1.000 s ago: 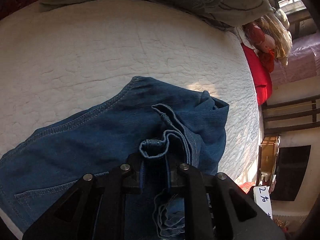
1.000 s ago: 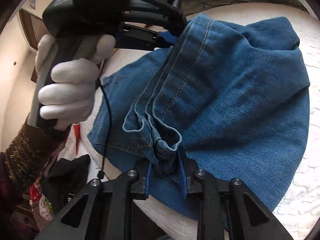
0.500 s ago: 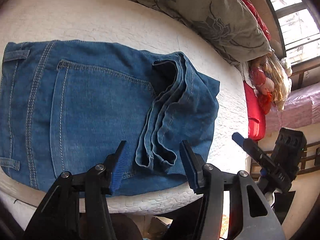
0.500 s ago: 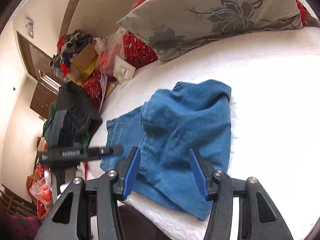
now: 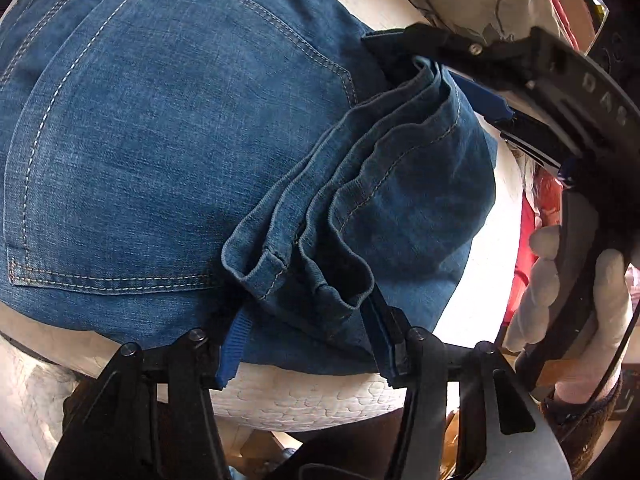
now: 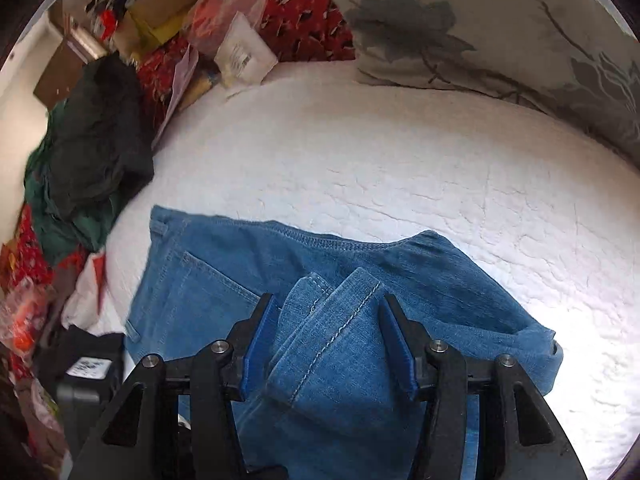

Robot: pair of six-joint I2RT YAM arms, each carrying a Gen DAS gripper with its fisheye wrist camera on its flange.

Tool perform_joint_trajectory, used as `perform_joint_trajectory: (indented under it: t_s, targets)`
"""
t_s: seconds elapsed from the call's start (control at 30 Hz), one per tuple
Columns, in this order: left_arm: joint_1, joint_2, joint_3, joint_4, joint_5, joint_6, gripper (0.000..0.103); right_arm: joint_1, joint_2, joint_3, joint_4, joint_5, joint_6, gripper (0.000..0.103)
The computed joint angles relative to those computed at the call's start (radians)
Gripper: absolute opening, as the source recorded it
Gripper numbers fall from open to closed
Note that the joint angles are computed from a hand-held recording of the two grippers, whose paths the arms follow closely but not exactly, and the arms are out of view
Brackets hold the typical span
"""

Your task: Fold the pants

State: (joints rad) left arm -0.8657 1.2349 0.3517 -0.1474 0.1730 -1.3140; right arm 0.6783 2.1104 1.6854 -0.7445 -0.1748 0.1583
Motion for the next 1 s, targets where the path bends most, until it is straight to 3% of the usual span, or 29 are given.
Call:
perform_joint_trajectory:
  t_s: [0.07, 0.1, 0.13, 0.23, 0.3, 0.37, 0.43, 0.5, 0.57, 0.6, 0.63, 0.73, 0.83, 0.93, 0.97, 1.0]
  targets:
    - [-0.008, -0.034, -0.024, 0.000, -0.021, -0.032, 0.041, 0.051, 0.019, 0.023, -0.027, 0.091, -0.139, 0.028]
    - [-0.019, -0.050, -0.032, -0.017, -0.030, -0.046, 0.024, 0.061, 0.032, 0.048, -0.054, 0.104, -0.164, 0.021]
    - [-0.023, -0.080, -0.065, 0.010, -0.008, -0.068, 0.014, 0.065, 0.022, 0.047, -0.045, 0.092, -0.164, 0.020]
    - [-0.085, -0.144, -0.152, 0.074, -0.014, -0.189, 0.007, 0.077, -0.013, 0.015, 0.016, -0.045, -0.166, 0.020]
    - [-0.093, -0.102, -0.172, 0.134, -0.021, -0.205, 0.006, 0.106, 0.084, 0.106, -0.074, -0.057, -0.186, 0.028]
    - [-0.059, -0.088, -0.170, 0.143, 0.011, -0.192, 0.005, 0.132, 0.164, 0.173, -0.151, 0.002, -0.194, 0.028]
    - [-0.032, -0.123, -0.169, 0.113, 0.032, -0.174, 0.005, 0.110, 0.108, 0.113, -0.108, -0.050, -0.170, 0.029]
    - [-0.042, -0.175, -0.161, 0.050, 0.012, -0.167, 0.005, 0.039, 0.001, 0.026, -0.050, -0.172, -0.116, 0.032]
    - [-0.087, -0.247, -0.155, -0.012, -0.024, -0.190, 0.005, -0.054, -0.134, -0.087, 0.022, -0.252, -0.075, 0.052]
    - [-0.114, -0.272, -0.150, -0.033, -0.047, -0.206, 0.005, -0.097, -0.190, -0.133, 0.045, -0.244, -0.061, 0.068]
    - [-0.145, -0.277, -0.143, -0.033, -0.069, -0.224, 0.005, -0.138, -0.237, -0.173, 0.060, -0.207, -0.054, 0.072]
    - [-0.174, -0.190, -0.103, 0.023, -0.082, -0.216, 0.008, -0.242, -0.285, -0.247, 0.037, -0.148, -0.064, 0.072]
    - [-0.153, -0.036, -0.026, 0.099, -0.028, -0.182, 0.008, -0.292, -0.277, -0.320, 0.070, -0.117, -0.063, 0.072]
    - [-0.181, 0.040, 0.070, 0.038, -0.062, -0.158, 0.008, -0.301, -0.242, -0.378, 0.140, -0.118, -0.076, 0.068]
    - [-0.178, 0.078, 0.092, 0.042, -0.060, -0.148, 0.008, -0.292, -0.229, -0.393, 0.164, -0.100, -0.085, 0.065]
    - [-0.172, 0.114, 0.113, 0.046, -0.053, -0.140, 0.008, -0.283, -0.214, -0.397, 0.184, -0.080, -0.100, 0.046]
